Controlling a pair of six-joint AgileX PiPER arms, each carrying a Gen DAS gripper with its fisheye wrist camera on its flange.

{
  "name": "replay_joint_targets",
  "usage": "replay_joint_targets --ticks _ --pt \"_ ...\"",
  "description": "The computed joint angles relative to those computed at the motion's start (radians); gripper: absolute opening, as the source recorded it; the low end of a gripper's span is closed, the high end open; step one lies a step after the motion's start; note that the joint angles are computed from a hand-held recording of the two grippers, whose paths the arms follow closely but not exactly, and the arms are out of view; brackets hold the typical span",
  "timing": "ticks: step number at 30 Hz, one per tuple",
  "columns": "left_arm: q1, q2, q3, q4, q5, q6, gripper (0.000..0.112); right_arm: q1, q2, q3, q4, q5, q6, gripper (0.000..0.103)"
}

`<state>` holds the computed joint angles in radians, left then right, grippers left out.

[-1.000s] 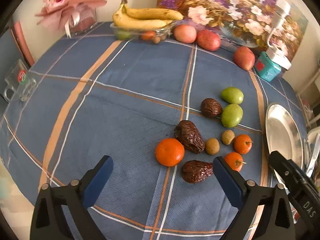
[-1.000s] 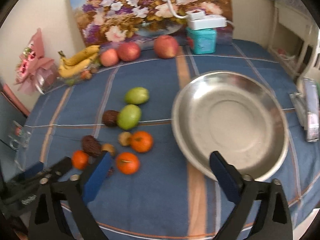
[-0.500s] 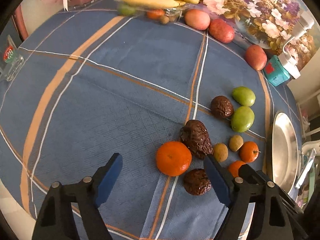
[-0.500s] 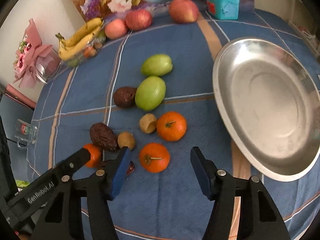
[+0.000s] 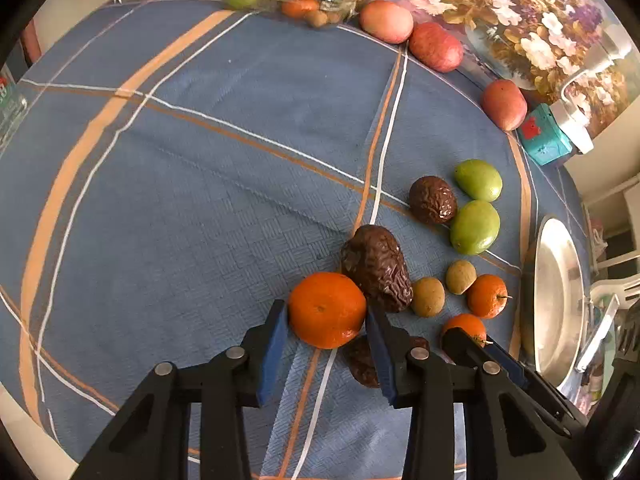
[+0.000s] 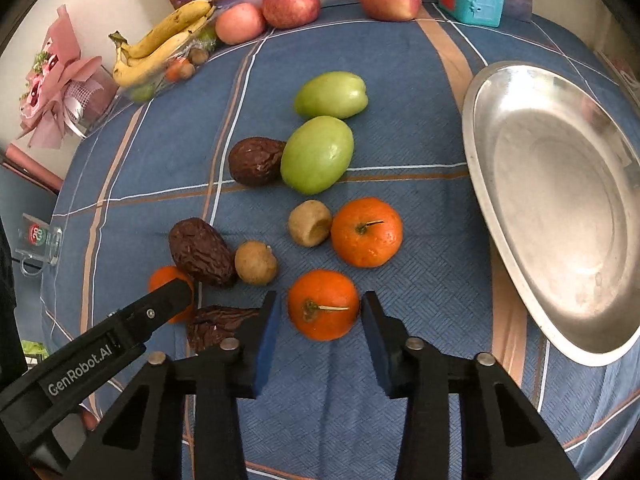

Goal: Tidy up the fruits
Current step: 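Reach the right gripper to the orange and close on it, then carry the orange with the right gripper into the steel plate and release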

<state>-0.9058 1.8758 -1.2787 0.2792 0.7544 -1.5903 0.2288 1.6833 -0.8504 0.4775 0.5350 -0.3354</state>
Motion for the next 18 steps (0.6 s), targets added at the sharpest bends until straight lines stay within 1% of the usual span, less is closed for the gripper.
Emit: replay_joint_targets --ticks 3,6,11,14,18 --pt "-0.004 -0.027 0.036 0.021 -0.010 -0.055 0.042 0.002 0.001 0.005 0.009 -0.007 -0.008 0.038" --pt "-0.020 -0.046 0.045 0.061 0.053 -0.125 0.042 -0.001 -0.007 0.010 0.014 -0.009 -0.015 0.038" --pt "-0.031 -0.079 0.070 0.093 0.076 -0.200 0.041 -0.024 -0.060 0.035 0.019 -0.002 -0.039 0.037" --pt "-0.043 -0.101 0.074 0.097 0.108 -0.217 0.041 -0.036 -0.087 0.044 0.036 0.001 -0.052 0.037" --pt "-0.053 -0.096 0.021 0.093 0.177 -0.205 0.041 -0.043 -0.119 0.039 -0.006 0.008 -0.009 0.037"
